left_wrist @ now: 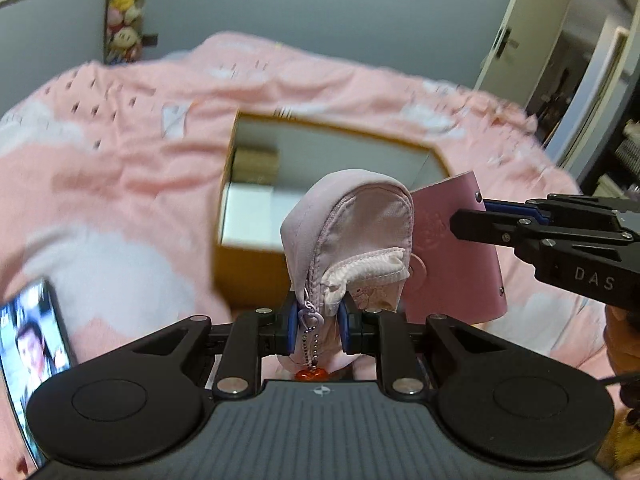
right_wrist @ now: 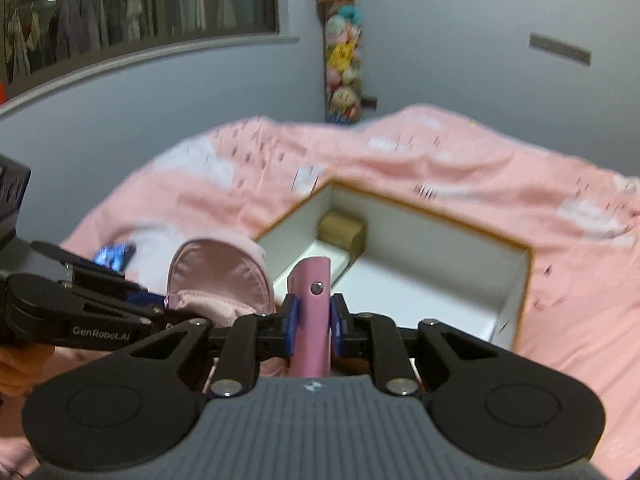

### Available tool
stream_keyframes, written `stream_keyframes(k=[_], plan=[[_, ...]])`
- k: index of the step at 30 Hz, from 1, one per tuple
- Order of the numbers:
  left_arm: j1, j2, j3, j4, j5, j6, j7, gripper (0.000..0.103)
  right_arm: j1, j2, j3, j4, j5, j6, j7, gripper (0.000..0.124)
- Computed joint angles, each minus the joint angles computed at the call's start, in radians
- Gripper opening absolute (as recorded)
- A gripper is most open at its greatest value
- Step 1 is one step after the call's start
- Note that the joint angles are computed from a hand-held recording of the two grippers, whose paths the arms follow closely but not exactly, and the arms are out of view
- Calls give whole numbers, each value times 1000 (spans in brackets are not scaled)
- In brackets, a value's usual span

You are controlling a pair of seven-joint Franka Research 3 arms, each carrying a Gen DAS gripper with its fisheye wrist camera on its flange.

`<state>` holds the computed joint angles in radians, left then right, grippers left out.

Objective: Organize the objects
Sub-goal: 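Lift the pink pouch and pink card holder toward the orange box with both grippers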

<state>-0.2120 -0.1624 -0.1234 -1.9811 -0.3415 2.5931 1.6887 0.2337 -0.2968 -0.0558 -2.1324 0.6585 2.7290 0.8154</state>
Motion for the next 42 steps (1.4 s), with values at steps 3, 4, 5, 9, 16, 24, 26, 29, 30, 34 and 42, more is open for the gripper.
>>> stream_keyframes(k=[3,4,5,9,16,24,26,29,30,34,42], plan=[[-3,26,-2,48,-9,40,16,22,4,2,-8,28,15,44,-20,18],[-3,38,-4,68,-10,50,21,22,6,8,-10,40,18,62,-29,18],[-2,53,-7,90,-10,63,24,22,7,16,-10,52,18,81,-37,18],[12,120,-29,172,24,102,-7,22,3,74,-10,112,22,151,-36,18],[38,208,-64,230,165,159,-164,22,-67,230,15,229,-60,144,124,18],[62,263,-80,258,228,164,-229,22,-119,367,40,341,-71,-33,242,18],[69,280,-85,273,221,150,-232,22,-131,397,46,374,-54,-85,262,18],[81,299,-93,288,206,137,-225,22,-147,435,52,414,-46,-152,296,18],[84,306,-95,294,203,133,-223,22,-152,439,55,417,-39,-173,305,18],[94,327,-101,310,193,117,-218,22,-174,488,60,472,-5,-272,360,18],[106,353,-108,331,185,88,-223,22,-196,586,71,579,-15,-418,485,18]])
